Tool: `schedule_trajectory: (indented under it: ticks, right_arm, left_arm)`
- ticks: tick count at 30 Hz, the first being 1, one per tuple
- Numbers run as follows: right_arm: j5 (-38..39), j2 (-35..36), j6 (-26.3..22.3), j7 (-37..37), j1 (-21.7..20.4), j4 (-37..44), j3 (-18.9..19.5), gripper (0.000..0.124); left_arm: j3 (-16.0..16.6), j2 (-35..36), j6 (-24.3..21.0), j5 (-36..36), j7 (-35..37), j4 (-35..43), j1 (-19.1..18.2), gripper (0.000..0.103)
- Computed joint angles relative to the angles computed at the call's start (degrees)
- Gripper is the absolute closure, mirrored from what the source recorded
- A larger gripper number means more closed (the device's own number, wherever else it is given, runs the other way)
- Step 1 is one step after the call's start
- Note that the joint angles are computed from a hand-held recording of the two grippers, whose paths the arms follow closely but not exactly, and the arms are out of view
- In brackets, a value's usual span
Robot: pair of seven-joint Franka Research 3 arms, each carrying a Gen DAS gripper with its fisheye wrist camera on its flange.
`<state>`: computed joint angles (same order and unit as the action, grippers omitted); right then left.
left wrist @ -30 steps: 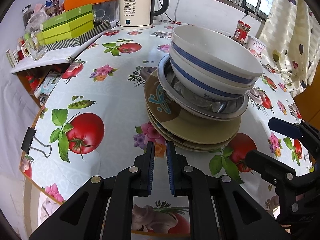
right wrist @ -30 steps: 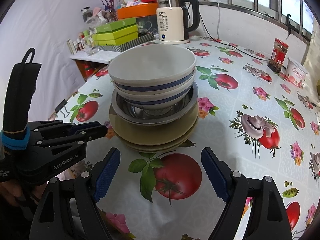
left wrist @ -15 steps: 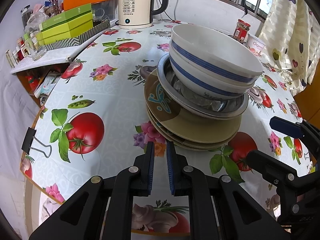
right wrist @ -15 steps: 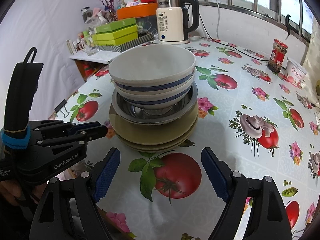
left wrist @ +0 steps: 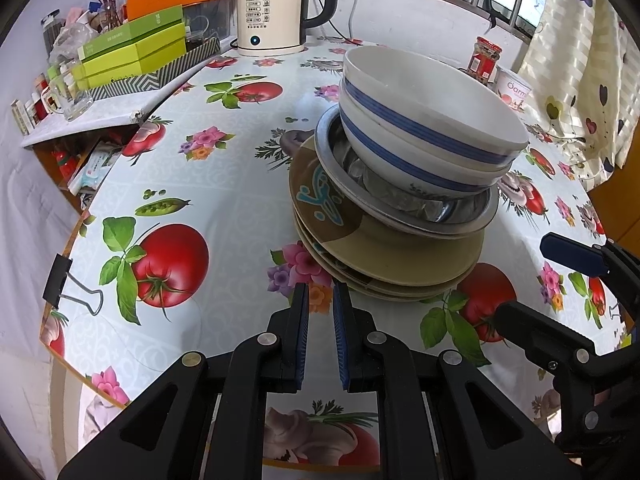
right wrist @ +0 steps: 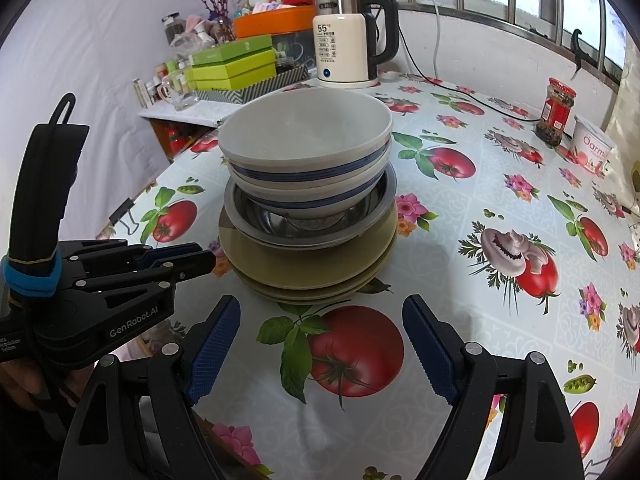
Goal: Organize plates and bowls
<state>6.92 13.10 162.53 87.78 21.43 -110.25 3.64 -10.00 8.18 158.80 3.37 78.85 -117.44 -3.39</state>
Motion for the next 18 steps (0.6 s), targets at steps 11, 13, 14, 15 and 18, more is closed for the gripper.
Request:
schedule_trajectory:
  ticks: [11,13,14,15,18]
  right_arm:
    - [0.0,-0.1,-0.2,0.0,0.0,0.0,0.0,0.04]
    - [-0.1,0.0,-0.3,0.1,0.1,0.1,0.0,0.04]
    - [-0.1,0.1,-0.3,0.1,0.1,0.2,0.0,0.04]
    - [-0.1,0.1,-0.3,0.1,0.1,0.2,0.0,0.04]
    - [-0.2,0.1,-0.3,0.2,0.1,0.2,0.0,0.04]
  left_arm:
    - [0.2,0.3,-0.6,1.3,-0.9,0.6,-0.1,0.09]
    - [0.2,0.3,-0.6,1.3,-0.9,0.6,-0.1,0.091]
    - [0.2,0.3,-0.6,1.3,-0.8,0.6,-0.1,0.09]
    - [0.1,0.3,-0.5,1.2,-0.6,0.6,-0.1,0.09]
    - [-0.2,0.4,-0.5,0.3,0.2,0.7,0.1,0.09]
